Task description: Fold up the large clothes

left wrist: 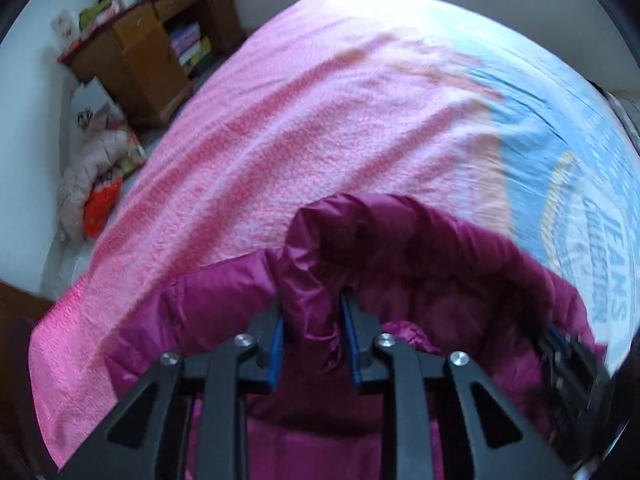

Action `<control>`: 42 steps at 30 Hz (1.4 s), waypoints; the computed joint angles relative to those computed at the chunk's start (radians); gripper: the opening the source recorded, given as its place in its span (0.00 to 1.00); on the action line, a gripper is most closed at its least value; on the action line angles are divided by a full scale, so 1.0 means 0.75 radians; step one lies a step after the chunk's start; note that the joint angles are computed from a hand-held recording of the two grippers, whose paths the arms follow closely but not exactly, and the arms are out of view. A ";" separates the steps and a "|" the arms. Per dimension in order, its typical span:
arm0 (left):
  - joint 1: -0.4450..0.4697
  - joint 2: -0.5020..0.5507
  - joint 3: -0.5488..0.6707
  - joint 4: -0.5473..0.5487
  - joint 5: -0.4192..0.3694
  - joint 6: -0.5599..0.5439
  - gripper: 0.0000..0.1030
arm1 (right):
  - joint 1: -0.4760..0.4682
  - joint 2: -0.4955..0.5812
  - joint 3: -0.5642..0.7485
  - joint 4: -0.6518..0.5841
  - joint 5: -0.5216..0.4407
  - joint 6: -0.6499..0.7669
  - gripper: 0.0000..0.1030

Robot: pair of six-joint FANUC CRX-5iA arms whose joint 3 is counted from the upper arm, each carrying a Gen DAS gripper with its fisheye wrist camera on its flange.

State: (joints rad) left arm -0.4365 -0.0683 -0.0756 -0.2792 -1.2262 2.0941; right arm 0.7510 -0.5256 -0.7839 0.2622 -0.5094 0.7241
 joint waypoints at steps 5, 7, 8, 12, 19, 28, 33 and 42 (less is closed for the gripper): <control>0.011 -0.041 -0.077 -0.034 -0.004 -0.026 0.26 | 0.000 0.001 -0.004 0.008 0.007 -0.008 0.16; 0.030 -0.069 -0.127 -0.024 0.035 -0.042 0.17 | -0.001 0.001 -0.004 0.008 0.008 -0.007 0.16; 0.057 -0.112 -0.176 0.016 0.091 -0.074 0.16 | -0.002 0.001 -0.004 0.006 0.009 -0.007 0.16; 0.040 -0.241 -0.279 -0.083 0.238 -0.012 0.16 | -0.002 0.004 -0.005 0.007 0.012 -0.008 0.16; -0.151 -0.125 -0.258 -0.465 0.184 0.389 0.52 | -0.008 -0.007 0.002 -0.010 -0.008 -0.006 0.16; -0.038 -0.225 -0.361 -0.342 0.324 0.389 0.64 | 0.117 -0.181 -0.016 0.182 -0.377 -0.281 0.16; -0.078 -0.205 -0.346 -0.390 0.298 0.450 0.65 | 0.165 -0.183 -0.015 0.487 -0.253 -0.628 0.16; -0.006 -0.277 -0.421 -0.305 0.388 0.381 0.70 | 0.179 0.209 0.203 0.037 -0.207 -0.145 0.16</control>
State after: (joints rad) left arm -0.4411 -0.2760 -0.3914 -0.5081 -0.9351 2.3799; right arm 0.8856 -0.3686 -0.6315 0.2903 -0.6647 0.6156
